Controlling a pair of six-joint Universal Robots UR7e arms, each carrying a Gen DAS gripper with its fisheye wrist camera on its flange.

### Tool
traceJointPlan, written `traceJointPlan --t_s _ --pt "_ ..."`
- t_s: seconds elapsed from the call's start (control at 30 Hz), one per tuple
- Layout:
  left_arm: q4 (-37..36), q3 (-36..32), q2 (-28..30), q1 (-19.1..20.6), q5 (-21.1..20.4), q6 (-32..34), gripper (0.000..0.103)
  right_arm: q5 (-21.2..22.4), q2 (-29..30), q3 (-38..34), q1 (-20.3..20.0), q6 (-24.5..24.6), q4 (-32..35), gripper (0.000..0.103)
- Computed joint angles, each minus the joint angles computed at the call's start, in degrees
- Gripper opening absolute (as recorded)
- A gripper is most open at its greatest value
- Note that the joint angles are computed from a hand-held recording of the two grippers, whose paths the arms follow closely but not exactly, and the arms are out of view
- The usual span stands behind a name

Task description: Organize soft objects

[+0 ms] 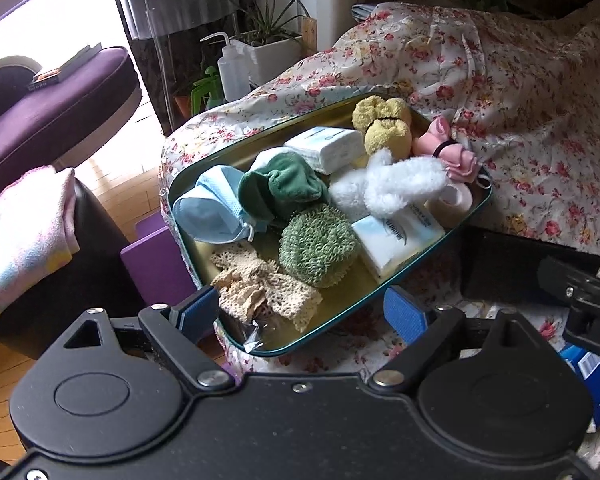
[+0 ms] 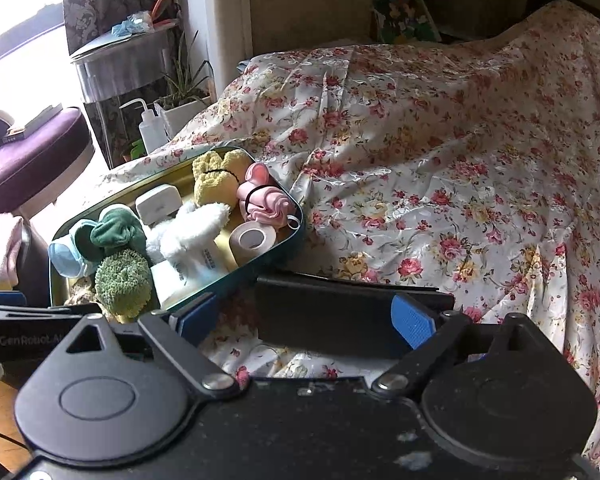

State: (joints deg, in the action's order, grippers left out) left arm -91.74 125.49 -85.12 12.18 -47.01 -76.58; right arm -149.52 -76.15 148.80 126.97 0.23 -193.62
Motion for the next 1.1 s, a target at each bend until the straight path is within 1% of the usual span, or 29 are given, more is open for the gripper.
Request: traceJointPlan --t_s 0.17,0.4,1.1 --pt "0.8 0.0 0.2 -0.3 0.2 -0.6 0.087 0.2 0.2 0.2 0.2 -0.2 -0.2 0.094" --pt "1.3 0.1 0.2 -1.4 1.5 -0.6 0.087 0.4 -0.1 0.3 0.2 0.0 0.1 0.094" --pt "-0.7 0.3 -0.1 -0.6 -0.9 1.1 0.087 0.5 -0.1 0.3 0.0 0.3 0.9 0.094"
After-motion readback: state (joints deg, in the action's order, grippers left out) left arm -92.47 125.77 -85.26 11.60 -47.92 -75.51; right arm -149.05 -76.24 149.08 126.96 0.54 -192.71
